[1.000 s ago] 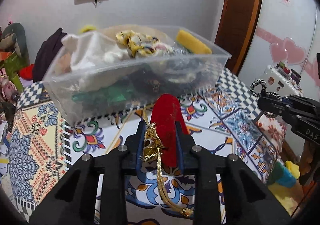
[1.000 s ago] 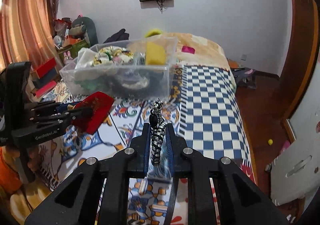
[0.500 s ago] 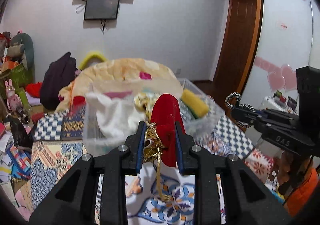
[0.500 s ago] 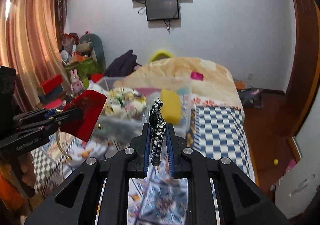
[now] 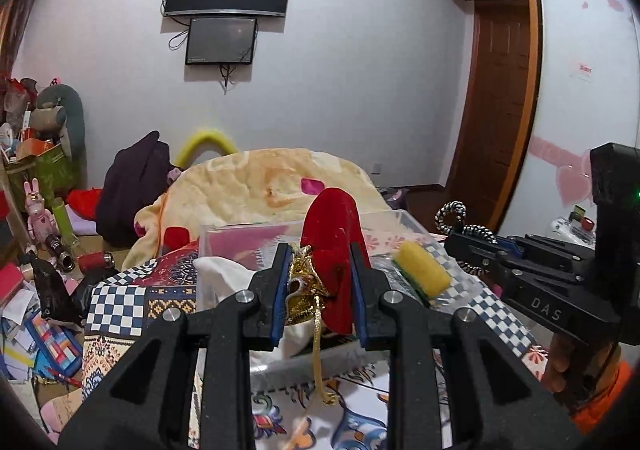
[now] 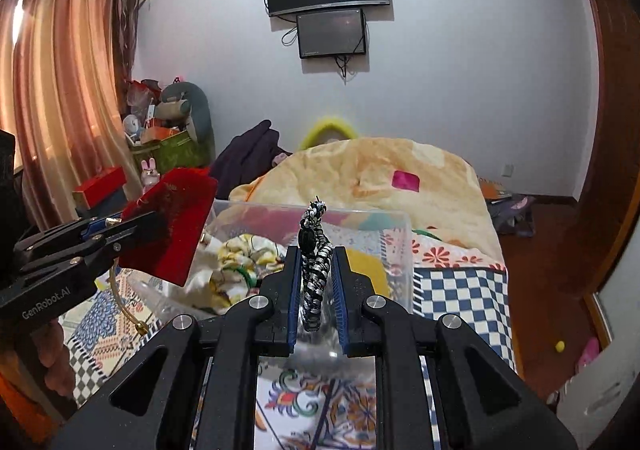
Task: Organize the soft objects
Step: 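Carry the red pouch with the left tool while the right tool carries the bracelet into the box, then open the left tool to release the pouch while the right tool releases the bracelet in the box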
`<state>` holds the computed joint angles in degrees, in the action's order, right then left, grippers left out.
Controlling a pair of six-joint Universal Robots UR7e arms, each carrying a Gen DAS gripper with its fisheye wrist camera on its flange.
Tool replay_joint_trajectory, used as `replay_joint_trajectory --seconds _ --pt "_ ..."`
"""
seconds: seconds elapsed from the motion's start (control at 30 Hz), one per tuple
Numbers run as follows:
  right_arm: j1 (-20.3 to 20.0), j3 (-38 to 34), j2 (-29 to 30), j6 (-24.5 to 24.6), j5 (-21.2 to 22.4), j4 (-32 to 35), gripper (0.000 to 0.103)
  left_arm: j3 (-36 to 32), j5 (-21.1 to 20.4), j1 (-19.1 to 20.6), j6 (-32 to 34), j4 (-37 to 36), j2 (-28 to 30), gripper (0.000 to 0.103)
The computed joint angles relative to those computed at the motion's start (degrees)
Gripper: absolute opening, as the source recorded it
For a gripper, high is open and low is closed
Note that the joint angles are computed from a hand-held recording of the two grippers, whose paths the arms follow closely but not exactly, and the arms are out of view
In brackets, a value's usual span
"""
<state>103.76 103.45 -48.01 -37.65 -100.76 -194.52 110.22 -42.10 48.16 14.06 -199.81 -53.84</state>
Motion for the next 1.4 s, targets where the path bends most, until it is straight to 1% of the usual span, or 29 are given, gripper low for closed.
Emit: replay_joint_trajectory --seconds 0.1,0.23,0.37,0.5,0.63,0.67,0.7,0.73,0.77,0.8,0.83,0.87,0.93,1.0,1.07,1.2,1.4 --pt "0.2 -1.6 1.1 0.0 -0.2 1.0 0.014 -1.3 0.5 1.0 0.2 -0.3 1.0 0.027" --pt "0.4 -3.9 2.9 -0.1 -0.9 2.4 0.014 -3.0 0.8 2.7 -0.6 1.2 2.2 0.027" --pt "0.4 -5.1 4.0 -0.6 -1.5 3.6 0.014 -4.8 1.5 4.2 -0.2 2.5 3.7 0.027" --pt "0.6 -6.2 5.3 -1.5 -2.7 4.8 0.014 -5.9 2.9 4.9 1.0 2.3 5.1 0.027" --pt "0.4 -6.7 5.9 -2.0 -3.1 6.1 0.014 -6.0 4.3 5.1 4.5 -0.1 6.5 0.034" --pt "0.4 -6.7 6.0 -2.1 -3.3 6.2 0.016 -6.0 4.8 5.0 5.7 -1.0 6.9 0.038" --pt "0.3 -6.7 6.0 -2.1 -3.4 6.2 0.025 -6.0 5.1 5.0 6.4 -1.5 7.1 0.041" --pt "0.4 -6.8 6.2 -2.1 -3.9 5.9 0.031 -6.0 5.4 5.0 6.9 -1.8 7.3 0.046" --pt "0.4 -6.8 6.3 -2.2 -4.3 5.4 0.043 -5.8 5.5 5.0 7.0 -1.9 7.4 0.051" --pt "0.5 -6.8 6.4 -2.4 -4.7 4.6 0.05 -5.6 5.6 4.9 6.9 -2.0 7.3 0.054" --pt "0.5 -6.6 6.3 -2.7 -5.0 4.1 0.052 -5.4 5.8 4.8 6.8 -2.2 7.2 0.061" --pt "0.5 -6.5 6.1 -2.8 -4.8 4.3 0.055 -5.2 5.8 4.7 6.7 -2.4 7.2 0.066" --pt "0.3 -6.1 5.3 -2.4 -4.1 5.2 0.059 -4.5 5.6 4.4 6.7 -2.9 6.8 0.068" --pt "0.2 -5.7 4.9 -2.1 -3.7 4.9 0.07 -3.9 5.7 4.1 6.9 -3.3 6.4 0.069" --pt "0.1 -5.2 4.5 -2.1 -3.3 3.8 0.075 -3.2 5.9 3.6 7.3 -4.4 6.0 0.073" --pt "0.1 -4.0 3.0 -1.5 -2.3 2.9 0.075 -1.5 5.3 2.4 7.0 -6.5 4.5 0.073" --pt "0.4 -0.9 -0.4 -1.3 0.6 0.6 0.075 1.4 4.8 -0.4 7.8 -11.2 2.2 0.073"
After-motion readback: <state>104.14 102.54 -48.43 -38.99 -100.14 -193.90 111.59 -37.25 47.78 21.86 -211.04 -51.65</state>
